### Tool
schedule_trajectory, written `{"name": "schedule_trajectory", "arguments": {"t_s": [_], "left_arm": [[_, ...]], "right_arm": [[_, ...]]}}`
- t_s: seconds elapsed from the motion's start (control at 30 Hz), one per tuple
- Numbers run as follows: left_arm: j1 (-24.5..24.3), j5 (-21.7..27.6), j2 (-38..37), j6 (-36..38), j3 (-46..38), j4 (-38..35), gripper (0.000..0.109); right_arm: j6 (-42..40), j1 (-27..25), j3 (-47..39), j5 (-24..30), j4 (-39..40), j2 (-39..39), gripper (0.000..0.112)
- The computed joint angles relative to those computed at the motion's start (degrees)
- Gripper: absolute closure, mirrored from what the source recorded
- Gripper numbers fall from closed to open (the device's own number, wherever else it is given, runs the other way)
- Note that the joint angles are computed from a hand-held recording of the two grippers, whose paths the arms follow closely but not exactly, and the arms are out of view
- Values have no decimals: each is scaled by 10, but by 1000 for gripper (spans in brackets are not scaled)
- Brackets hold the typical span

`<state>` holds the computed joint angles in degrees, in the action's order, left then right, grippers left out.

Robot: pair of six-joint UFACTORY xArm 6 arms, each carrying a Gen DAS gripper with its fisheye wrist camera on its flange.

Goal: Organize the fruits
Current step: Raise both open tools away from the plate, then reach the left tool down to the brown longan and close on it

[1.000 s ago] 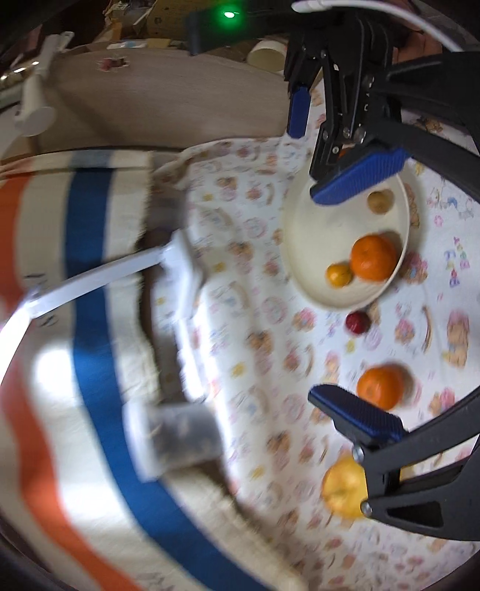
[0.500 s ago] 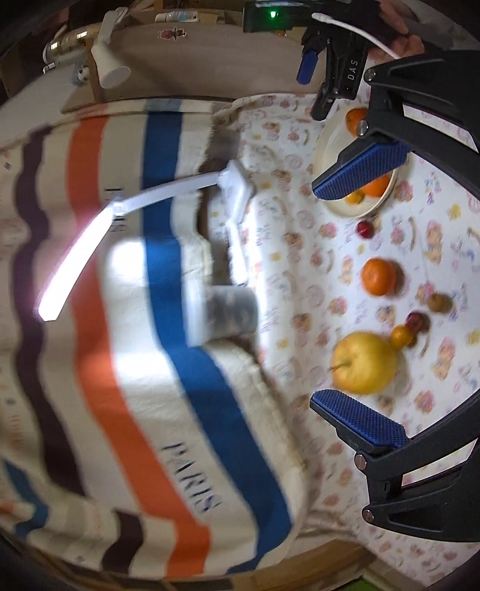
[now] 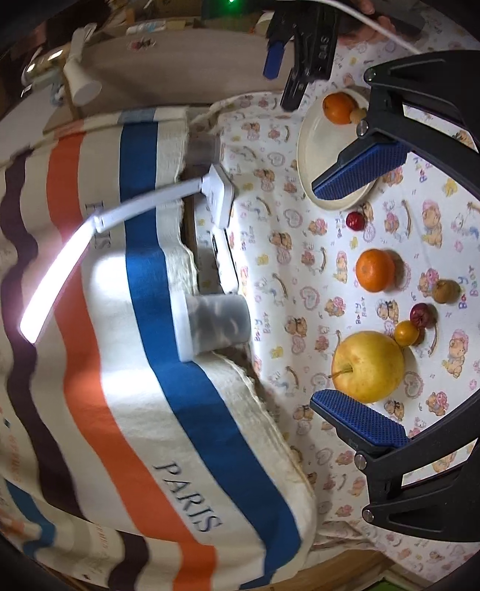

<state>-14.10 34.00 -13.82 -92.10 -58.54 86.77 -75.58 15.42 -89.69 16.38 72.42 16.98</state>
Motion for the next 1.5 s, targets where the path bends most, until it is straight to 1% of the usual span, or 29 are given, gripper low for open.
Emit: {"name": "schedule_trajectory", "arguments": {"t_s": [0.13, 0.2, 0.27, 0.3, 0.33, 0.37, 0.4, 0.43, 0.47, 0.53, 0.57, 0.63, 0.67, 0.7, 0.73, 0.77, 0.8, 0.87, 0.93, 1.0, 1.1, 1.17, 1.27, 1.37, 1.43, 1.5], "left_arm": [[38, -42, -5, 8, 9, -50, 6], [42, -29, -8, 2, 16, -55, 6], [45, -12, -10, -16, 26, -46, 6], [48, -8, -8, -12, 27, -54, 7], [56, -14, -5, 3, 28, -77, 8], [62, -21, -4, 16, 30, -96, 9], [63, -14, -3, 23, 31, -115, 9], [60, 3, -2, 29, 30, -139, 9], [62, 4, -2, 32, 33, -163, 9], [75, -28, -5, 51, 40, -207, 11], [76, -31, -6, 55, 43, -216, 13], [71, -19, -6, 59, 42, -224, 15], [69, -15, -4, 67, 40, -233, 18], [69, -15, -2, 79, 39, -248, 25], [64, -7, 4, 110, 34, -284, 32], [62, -2, 13, 149, 28, -327, 52], [62, -5, 22, 190, 23, -369, 62], [61, -13, 40, 265, 17, -456, 68], [59, -17, 50, 295, 15, -497, 69], [56, -20, 53, 307, 16, -509, 69], [53, -23, 54, 334, 18, -548, 69], [52, -5, 58, 348, 13, -579, 69], [56, -6, 65, 382, 13, -629, 69], [55, -10, 67, 388, 14, -640, 70], [54, -14, 68, 390, 15, -642, 75], [55, -22, 71, 405, 16, -655, 85]], "right_arm": [[-3, 1, 0, 0, -14, 0, 24], [4, 2, 0, -4, -21, 2, 24], [17, 0, -3, 0, -30, 6, 24], [27, -1, -5, 4, -38, 8, 24], [39, -2, -7, 9, -49, 10, 24], [68, -6, -10, 24, -78, 13, 24], [90, -9, -12, 39, -98, 15, 24], [106, -12, -15, 52, -111, 16, 24], [116, -14, -17, 63, -118, 17, 24], [115, -13, -15, 64, -119, 17, 24], [113, -11, -12, 59, -122, 17, 24], [110, -8, -9, 52, -129, 16, 24], [108, -6, -7, 49, -128, 15, 24], [105, -6, -6, 50, -126, 14, 24], [104, -6, -6, 52, -126, 14, 24], [104, -7, -5, 55, -125, 13, 24], [106, -7, -5, 56, -126, 12, 24], [122, -8, -7, 56, -137, 14, 24], [132, -10, -10, 64, -144, 15, 24], [143, -11, -12, 70, -153, 16, 24], [146, -11, -10, 73, -158, 14, 24], [148, -10, -7, 69, -160, 12, 24], [174, -8, -2, 56, -185, 11, 24], [199, -11, -9, 62, -204, 16, 24], [208, -14, -12, 67, -206, 18, 24], [207, -13, -11, 64, -202, 18, 24]]}}
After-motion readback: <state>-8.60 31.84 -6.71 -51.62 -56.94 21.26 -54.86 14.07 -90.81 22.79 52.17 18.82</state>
